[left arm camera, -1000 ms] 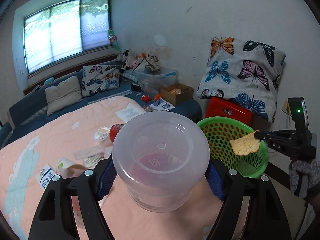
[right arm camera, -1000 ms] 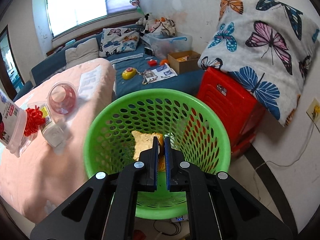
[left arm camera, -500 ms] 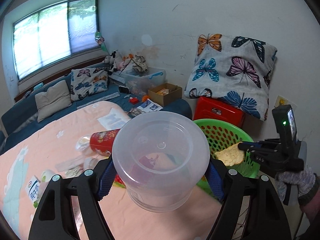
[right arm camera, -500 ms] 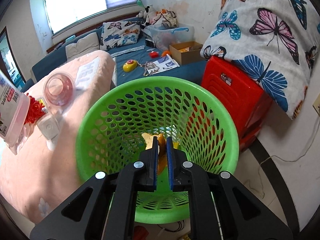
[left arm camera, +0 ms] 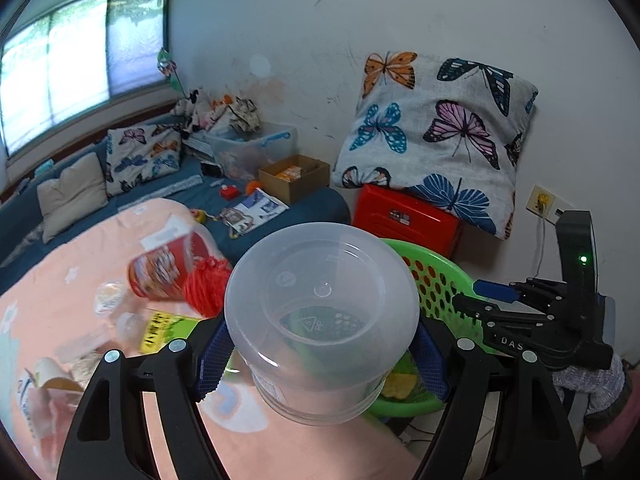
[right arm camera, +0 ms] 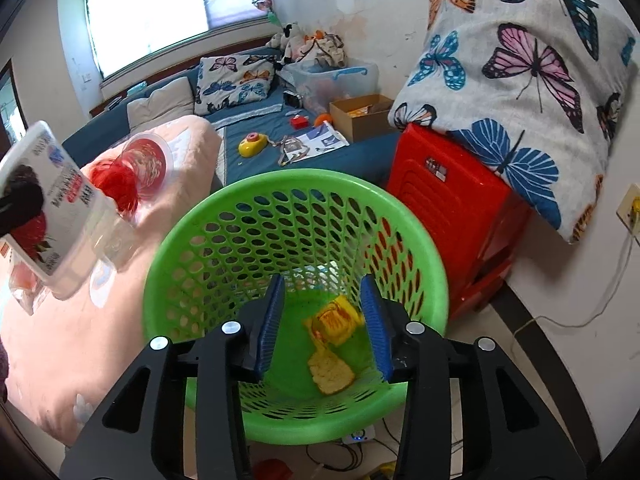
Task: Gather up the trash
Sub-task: 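Carry the clear tub over the green basket and release it from the left tool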
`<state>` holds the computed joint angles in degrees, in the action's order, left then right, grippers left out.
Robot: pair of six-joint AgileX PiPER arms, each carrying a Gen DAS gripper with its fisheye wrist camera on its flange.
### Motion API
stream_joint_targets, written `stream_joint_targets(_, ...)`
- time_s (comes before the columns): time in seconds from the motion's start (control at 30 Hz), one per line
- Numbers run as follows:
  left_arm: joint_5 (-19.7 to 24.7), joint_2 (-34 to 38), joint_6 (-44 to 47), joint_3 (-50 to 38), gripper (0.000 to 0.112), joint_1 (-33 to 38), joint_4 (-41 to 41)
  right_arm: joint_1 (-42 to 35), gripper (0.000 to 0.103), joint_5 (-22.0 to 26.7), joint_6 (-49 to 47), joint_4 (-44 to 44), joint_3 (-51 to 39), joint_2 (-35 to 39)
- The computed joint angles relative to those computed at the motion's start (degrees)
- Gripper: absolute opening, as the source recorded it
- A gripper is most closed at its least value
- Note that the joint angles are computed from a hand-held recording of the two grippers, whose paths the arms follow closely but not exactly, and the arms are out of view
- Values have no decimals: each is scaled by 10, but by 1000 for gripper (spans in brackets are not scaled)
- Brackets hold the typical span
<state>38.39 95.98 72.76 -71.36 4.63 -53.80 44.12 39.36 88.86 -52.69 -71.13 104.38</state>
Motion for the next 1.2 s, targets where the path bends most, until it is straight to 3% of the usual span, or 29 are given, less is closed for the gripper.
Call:
stream_joint_targets(0.27,-40,45,-56,-24,75,-43,52,-5,42,-8,20,-9,26,-13)
stream_joint_targets(0.93,-64,95,-110,-35,76,-84,99,0,44,3,30,-14,34,-20)
stream_joint_targets(1.2,-73,83,-91,-17,88,-89,80,-1,46,6,30,-18,33,-27)
